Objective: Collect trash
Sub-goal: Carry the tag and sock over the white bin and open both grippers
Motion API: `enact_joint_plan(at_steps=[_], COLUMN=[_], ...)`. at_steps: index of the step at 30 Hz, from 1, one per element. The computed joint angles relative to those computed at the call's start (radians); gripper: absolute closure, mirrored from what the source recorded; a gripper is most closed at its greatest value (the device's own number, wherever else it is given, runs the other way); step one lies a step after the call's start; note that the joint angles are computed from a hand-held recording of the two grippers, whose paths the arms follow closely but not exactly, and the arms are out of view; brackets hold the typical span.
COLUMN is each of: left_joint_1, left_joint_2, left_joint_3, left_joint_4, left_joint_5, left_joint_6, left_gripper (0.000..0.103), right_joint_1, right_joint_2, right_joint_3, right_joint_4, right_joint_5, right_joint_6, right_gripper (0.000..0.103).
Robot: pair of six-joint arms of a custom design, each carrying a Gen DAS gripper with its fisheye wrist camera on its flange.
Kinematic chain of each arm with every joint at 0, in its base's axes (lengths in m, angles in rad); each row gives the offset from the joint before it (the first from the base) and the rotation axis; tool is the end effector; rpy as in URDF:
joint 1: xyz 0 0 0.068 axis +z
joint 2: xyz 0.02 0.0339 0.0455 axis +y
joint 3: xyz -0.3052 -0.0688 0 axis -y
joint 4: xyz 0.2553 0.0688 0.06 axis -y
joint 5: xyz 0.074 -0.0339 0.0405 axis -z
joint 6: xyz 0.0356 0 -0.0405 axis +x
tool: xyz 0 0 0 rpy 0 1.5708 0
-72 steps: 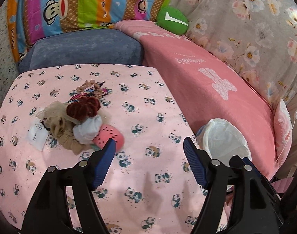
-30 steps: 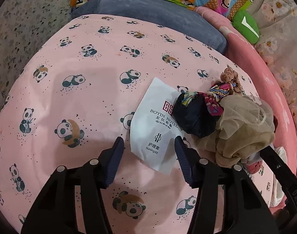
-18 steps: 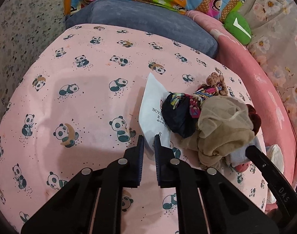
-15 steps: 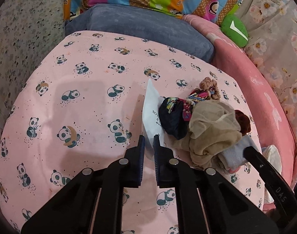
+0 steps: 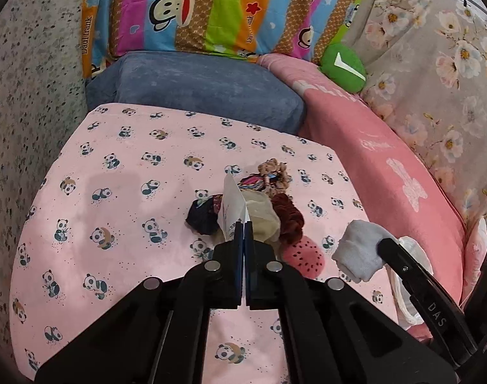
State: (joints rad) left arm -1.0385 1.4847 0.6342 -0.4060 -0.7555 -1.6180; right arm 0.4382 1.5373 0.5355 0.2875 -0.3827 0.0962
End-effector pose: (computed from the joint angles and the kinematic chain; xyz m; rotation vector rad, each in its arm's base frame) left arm 0.1419 -0.1928 0.1702 -0.8078 2.1956 -0.1366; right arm 0.2468 0.1303 0.1657 -0.5960 2.2475 0.7119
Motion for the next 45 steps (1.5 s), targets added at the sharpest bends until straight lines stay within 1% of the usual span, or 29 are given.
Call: enact_joint_plan(at_steps=[3,8,13,19,26,32,39,45], left_joint_1=[-0.032,-0.068,-0.071,-0.063,-0.048,-0.040,-0.038,-0.034], left_joint_2=[0.001,0.028,0.099,0.212,0.375,0.508,0.676,0.800], left_joint_3=[0.046,0.140,0.257,0.405,0.624,0.812,1.065,1.263], left_joint_4=[-0.032,-0.058,-0.034,0.005,0.016,0.010,-0.043,-0.107], left_joint_5=[-0.019,-0.046,-0.042,-0.011,0.048,0.106,0.173,0.225], left_joint_6=[0.004,0.052,0.160,0.292,0.437,0.542,0.642,0.694], left_gripper=[0.103,0.103,0.103,0.103,0.103,0.103,0.103,0.103], right_joint_1=[-0.053,-0.148,-0.261,-0.414,-0.607,-0.768,-0.905,-0.977], right_joint_2=[-0.053,-0.120,-0.159,-0.162,-0.112,-0.031,0.074,0.156], right_joint_3=[-0.015,-0.032,-0.031,-0.020,0.020,0.080,0.157,0.216], right_joint_4=[-0.021,-0.045,-0.077,-0.109,-0.147,-0.183,-0.200,-0.202], right_joint_5=[-0.036,-0.094,-0.161,-0.240,-0.328,-0.387,-0.422,-0.428], right_joint_6=[-0.009,-0.021,-0.050,-0.092,-0.151,-0.211,-0.243,-0.247], right_gripper=[0.098,0.098,0.098,0.098,0.098,0.098,0.098,0.098])
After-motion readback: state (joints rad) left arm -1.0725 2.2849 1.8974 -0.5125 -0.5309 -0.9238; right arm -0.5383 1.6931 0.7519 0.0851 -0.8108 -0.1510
